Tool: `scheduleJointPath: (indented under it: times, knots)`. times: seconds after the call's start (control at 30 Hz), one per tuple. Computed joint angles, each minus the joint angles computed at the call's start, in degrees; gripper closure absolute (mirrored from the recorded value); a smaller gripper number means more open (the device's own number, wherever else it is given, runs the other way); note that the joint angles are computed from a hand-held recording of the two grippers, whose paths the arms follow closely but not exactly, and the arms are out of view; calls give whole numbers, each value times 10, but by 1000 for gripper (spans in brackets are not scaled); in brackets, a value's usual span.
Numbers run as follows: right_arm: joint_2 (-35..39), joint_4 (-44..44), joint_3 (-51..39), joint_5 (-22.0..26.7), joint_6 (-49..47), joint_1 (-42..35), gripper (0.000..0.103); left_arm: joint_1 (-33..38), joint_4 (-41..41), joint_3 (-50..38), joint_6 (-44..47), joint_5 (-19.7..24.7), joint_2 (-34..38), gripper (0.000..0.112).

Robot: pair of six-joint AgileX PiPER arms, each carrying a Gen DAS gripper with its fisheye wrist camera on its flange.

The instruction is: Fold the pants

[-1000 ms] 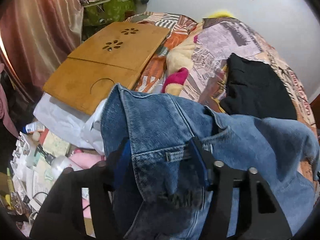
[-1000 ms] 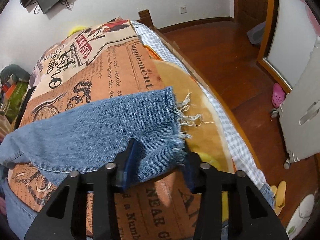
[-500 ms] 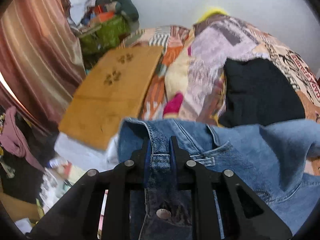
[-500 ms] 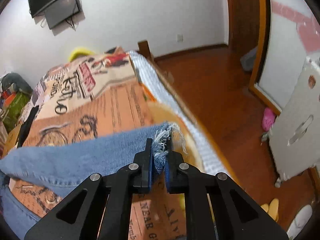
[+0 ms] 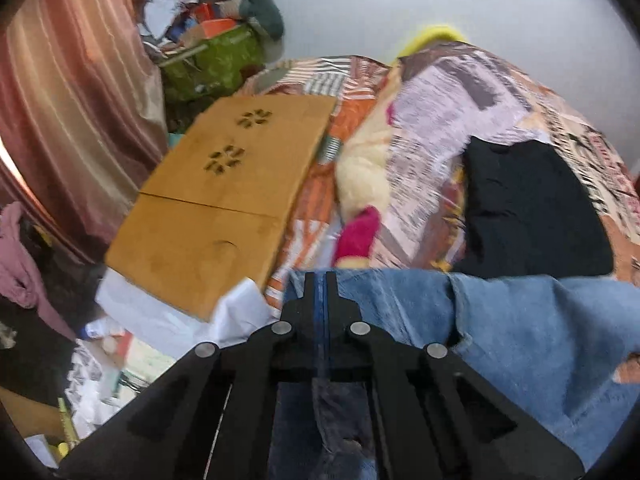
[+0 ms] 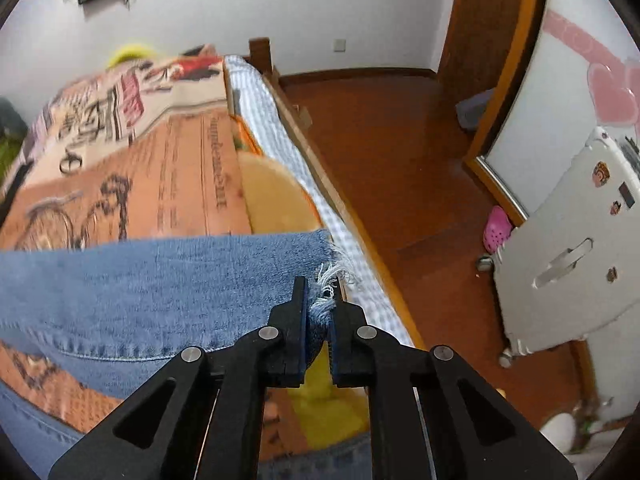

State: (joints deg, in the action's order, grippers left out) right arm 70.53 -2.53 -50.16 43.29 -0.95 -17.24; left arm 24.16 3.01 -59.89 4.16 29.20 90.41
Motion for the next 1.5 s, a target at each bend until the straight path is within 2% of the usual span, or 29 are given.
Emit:
scheduleJointPath:
  times: [0.1, 0.13, 0.17, 0.2, 0.27, 0.4, 0.5, 0.57, 0.63, 0.7, 0.77, 0.87, 1.03, 1.1, 1.13, 1.2, 1.27, 1.33, 1.43, 1.5]
  knots:
    - [-23, -48, -15, 17, 47, 46, 91, 7, -57, 15, 66, 10, -19, 92]
    - [-31, -62, -26, 26, 60, 68, 88, 8, -67, 20, 77, 10, -23, 77]
    - [-38, -72, -36, 33, 71, 88, 79, 9, -76, 26, 86, 6, -29, 62]
    - [-46, -83, -47, 36, 83, 114, 71, 10, -86, 33, 94, 1, -35, 57]
    - [-62, -102, -72, 44, 106, 170, 65, 15, -110, 43, 114, -8, -42, 52]
    - [-29, -114, -158, 60, 139, 292, 60, 36, -179, 39, 176, 8, -28, 52]
    - [9, -147, -208, 63, 178, 380, 60, 46, -197, 41, 196, 6, -18, 52]
    - [29, -166, -229, 53, 189, 423, 59, 51, -202, 48, 209, -1, -16, 52]
    - [46, -167, -242, 46, 192, 442, 49, 57, -215, 52, 230, -2, -13, 52]
    - [56, -173, -237, 35, 203, 456, 47, 66, -236, 54, 258, 0, -8, 52]
    - [74, -142, -243, 30, 185, 450, 47, 76, -262, 53, 290, 4, 2, 52]
    - [113, -45, -268, 35, 129, 435, 47, 83, -272, 41, 297, 5, 34, 52]
    - [226, 61, -341, 38, 50, 459, 47, 92, -321, 23, 331, 27, 81, 52]
    - [274, 110, -381, 49, 12, 462, 47, 89, -334, 25, 350, 23, 87, 58]
    - [298, 138, -407, 63, -10, 463, 47, 88, -349, 25, 368, 29, 88, 70]
    - [350, 180, -464, 91, -43, 466, 47, 75, -336, 30, 360, 17, 83, 77]
    - [386, 196, -505, 114, -59, 471, 47, 61, -310, 38, 348, -4, 73, 95]
    - [429, 208, -557, 151, -76, 478, 47, 63, -317, 37, 357, 3, 68, 103]
    - [460, 236, -590, 190, -92, 476, 47, 83, -402, 56, 450, 29, 39, 105]
    - [472, 252, -599, 212, -110, 477, 47, 75, -412, 75, 469, 21, 12, 105]
